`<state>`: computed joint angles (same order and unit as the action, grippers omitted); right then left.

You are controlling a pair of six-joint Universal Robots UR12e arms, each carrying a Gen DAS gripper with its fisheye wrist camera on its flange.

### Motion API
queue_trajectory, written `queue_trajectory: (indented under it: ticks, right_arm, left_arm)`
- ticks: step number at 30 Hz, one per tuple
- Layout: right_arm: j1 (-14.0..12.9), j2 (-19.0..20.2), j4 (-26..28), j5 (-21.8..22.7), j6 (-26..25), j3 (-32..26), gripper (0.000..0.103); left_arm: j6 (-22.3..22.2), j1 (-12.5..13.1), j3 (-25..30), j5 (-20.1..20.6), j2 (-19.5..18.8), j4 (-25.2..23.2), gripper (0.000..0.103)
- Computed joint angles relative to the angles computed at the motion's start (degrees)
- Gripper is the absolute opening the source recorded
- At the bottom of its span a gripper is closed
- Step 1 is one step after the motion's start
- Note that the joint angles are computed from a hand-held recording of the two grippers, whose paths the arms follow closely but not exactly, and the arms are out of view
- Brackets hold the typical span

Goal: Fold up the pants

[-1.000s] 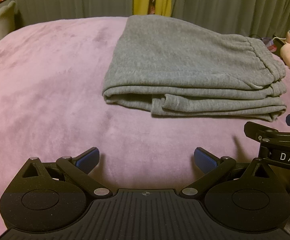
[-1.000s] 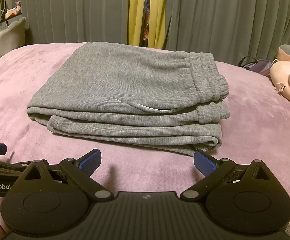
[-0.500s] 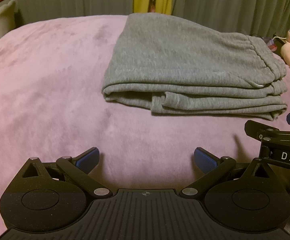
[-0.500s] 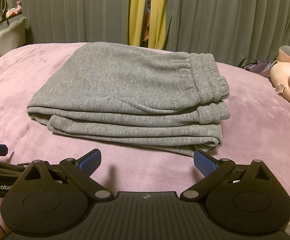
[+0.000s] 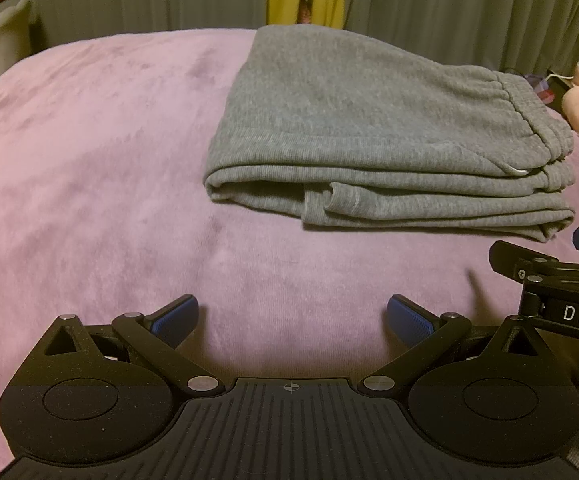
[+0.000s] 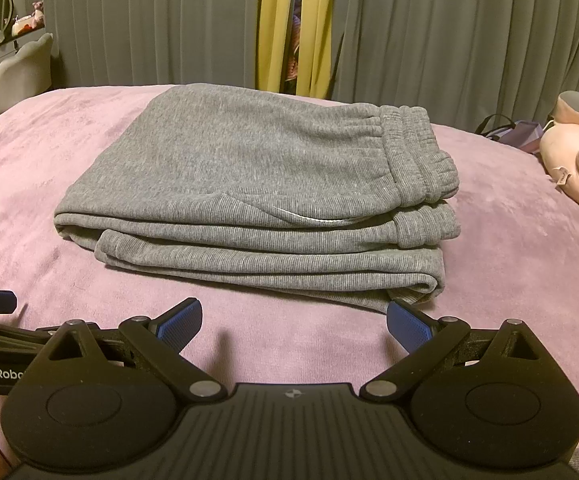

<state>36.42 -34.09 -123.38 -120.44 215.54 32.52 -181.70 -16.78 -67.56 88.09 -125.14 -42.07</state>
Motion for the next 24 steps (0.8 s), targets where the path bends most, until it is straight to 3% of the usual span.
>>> queue_trajectory:
  ticks: [24]
  right_arm:
    - [0.0, 0.1, 0.0, 0.0, 0.0, -0.1, 0.099]
  left_arm:
    - [-0.7, 0.1, -0.9, -0.9, 0.2, 2.2, 0.103]
